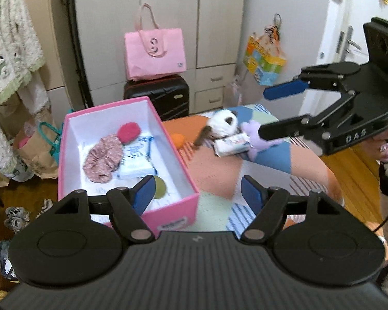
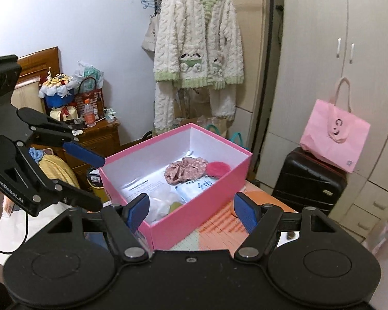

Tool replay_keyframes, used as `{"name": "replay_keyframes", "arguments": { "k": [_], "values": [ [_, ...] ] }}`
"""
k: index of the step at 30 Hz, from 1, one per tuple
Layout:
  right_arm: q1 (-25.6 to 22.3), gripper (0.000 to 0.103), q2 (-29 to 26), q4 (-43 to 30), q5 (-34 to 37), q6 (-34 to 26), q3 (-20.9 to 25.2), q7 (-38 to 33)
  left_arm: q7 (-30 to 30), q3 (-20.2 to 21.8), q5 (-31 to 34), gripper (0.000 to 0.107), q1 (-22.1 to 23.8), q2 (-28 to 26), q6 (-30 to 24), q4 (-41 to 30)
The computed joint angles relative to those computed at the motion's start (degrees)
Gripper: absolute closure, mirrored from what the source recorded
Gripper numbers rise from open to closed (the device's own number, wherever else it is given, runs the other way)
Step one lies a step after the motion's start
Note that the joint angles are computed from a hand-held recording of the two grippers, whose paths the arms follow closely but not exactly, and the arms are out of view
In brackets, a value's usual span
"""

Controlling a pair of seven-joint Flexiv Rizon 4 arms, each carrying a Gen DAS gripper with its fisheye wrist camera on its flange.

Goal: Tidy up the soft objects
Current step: 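Move both grippers back from the box toward the lavender plush, then lower the left gripper onto the lavender plush and close it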

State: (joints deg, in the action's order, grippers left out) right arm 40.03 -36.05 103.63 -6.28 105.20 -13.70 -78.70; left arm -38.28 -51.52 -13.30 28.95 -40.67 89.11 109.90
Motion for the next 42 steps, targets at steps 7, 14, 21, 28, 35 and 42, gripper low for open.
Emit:
{"name": "replay_keyframes", "arguments": {
  "k": [7,14,21,28,35,42],
  "values": [
    [5.75,0.025,2.45,7.06,5.97,3.66,-5.49,-1.87,0.30,0.29,0.84,0.034,-1.22,1.79,-0.18,2.49],
    [7.70,0.024,3.03,11.20,12.12,7.25,-6.49,-6.31,1.40,1.40,0.75,0.034,-3.86,1.95,-1.68,3.02],
    [9.65,0.024,1.74,13.40,18.83,9.54,-7.94,-10.27,3.70,5.62,-2.81,0.034,-9.45,1.68,-5.83,0.61],
    [6.08,0.024,-0.29,13.81,20.52,11.21,-5.00,-12.33,7.81,7.62,-7.77,0.034,-13.84,-0.89,-10.36,-3.43],
    [-1.35,0.024,-4.43,11.94,18.32,13.79,0.42,-13.03,11.47,8.70,-11.48,0.035,-18.85,-7.66,-8.82,-9.20],
    [-4.11,0.024,-10.68,7.70,18.34,15.01,-0.51,-14.33,11.44,10.66,-15.35,0.038,-24.08,-15.53,-10.65,-19.10]
  ]
}}
